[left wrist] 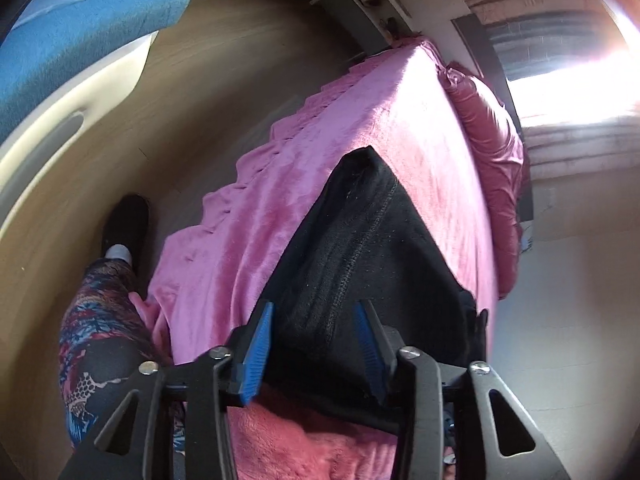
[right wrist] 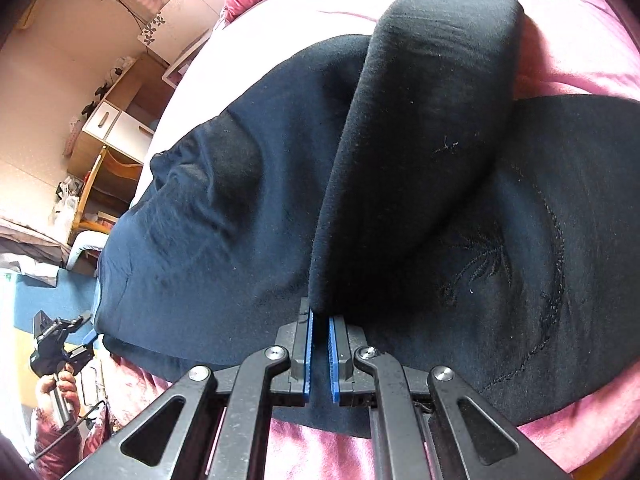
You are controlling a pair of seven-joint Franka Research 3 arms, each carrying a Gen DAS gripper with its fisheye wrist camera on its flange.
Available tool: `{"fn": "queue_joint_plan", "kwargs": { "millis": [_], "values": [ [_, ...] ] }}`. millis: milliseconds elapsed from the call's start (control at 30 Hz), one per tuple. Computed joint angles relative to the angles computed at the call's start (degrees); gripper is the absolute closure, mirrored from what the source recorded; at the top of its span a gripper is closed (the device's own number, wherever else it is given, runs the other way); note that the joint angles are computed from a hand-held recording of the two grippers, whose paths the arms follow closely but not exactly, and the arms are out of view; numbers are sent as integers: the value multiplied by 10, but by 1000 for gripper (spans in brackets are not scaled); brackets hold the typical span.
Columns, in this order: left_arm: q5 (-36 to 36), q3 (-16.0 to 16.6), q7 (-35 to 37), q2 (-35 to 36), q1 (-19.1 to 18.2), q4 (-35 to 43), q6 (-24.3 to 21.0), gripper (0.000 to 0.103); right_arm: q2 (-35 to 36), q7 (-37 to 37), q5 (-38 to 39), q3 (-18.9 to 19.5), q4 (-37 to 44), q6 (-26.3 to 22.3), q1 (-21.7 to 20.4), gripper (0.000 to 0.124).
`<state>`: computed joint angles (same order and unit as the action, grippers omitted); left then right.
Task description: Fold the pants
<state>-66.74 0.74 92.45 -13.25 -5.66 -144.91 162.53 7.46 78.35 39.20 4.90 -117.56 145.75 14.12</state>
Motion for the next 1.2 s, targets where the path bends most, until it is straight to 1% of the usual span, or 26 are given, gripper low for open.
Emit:
{"fn": "queue_joint_plan", "kwargs": {
  "millis": [33,67,133,167,200,333,433,500,567,600,733,833,900,933,967,1033,1067,1100,1167,1200],
  "values": [
    [22,-6,-13,1,4,-1,3,91,-1,0,-1,0,1,0,0,117],
    [54,-11,-33,0,8,-1,4,93,-3,0,-1,0,3,-1,0,117],
    [73,-9,-30,-9,2,-2,13,96,-15,-9,12,-1,-2,-2,-3,117],
    [99,-12,-44,-17,4,-4,17,97,-22,-18,20,-1,-4,-2,-4,118],
    [94,-4,-33,-23,-6,-6,23,97,-29,-24,24,-2,-7,0,-4,118],
    [105,17,-22,-52,-29,-19,24,97,-72,-44,33,-9,-32,7,-3,118],
    [162,15,-57,-54,-24,-25,12,97,-95,-44,22,-15,-53,2,-1,118],
    [186,18,-79,-45,-25,-25,0,97,-100,-35,6,-17,-64,-3,1,118],
    [194,23,-89,-35,-27,-24,-11,97,-99,-20,-12,-17,-73,-4,2,118],
    [218,16,-106,-30,-18,-24,-15,97,-98,-17,-14,-17,-77,-2,3,118],
    [268,9,-139,-24,-5,-26,-34,97,-83,1,-44,-15,-80,-9,7,118],
    [278,10,-147,-22,-5,-29,-39,97,-75,5,-54,-15,-76,-15,6,118],
    [315,-2,-175,-24,7,-33,-38,97,-73,10,-60,-14,-72,-13,8,118],
    [323,-2,-183,-21,6,-32,-38,97,-69,14,-69,-14,-67,-17,7,118],
    [327,1,-185,-16,5,-30,-42,95,-66,20,-76,-14,-66,-18,7,118],
    [365,-8,-222,-17,19,-27,-54,87,-58,14,-68,-13,-57,-25,7,117],
    [381,-11,-238,-21,24,-27,-56,84,-57,8,-58,-14,-55,-25,5,113],
    [408,-18,-264,-28,35,-28,-56,81,-56,-5,-39,-16,-50,-38,1,108],
    [493,-42,-341,-48,70,-32,-55,80,-64,-3,-37,-20,-52,-48,-5,79],
    [523,-48,-365,-56,79,-34,-50,80,-72,-2,-42,-23,-55,-48,-8,76]
  ]
}}
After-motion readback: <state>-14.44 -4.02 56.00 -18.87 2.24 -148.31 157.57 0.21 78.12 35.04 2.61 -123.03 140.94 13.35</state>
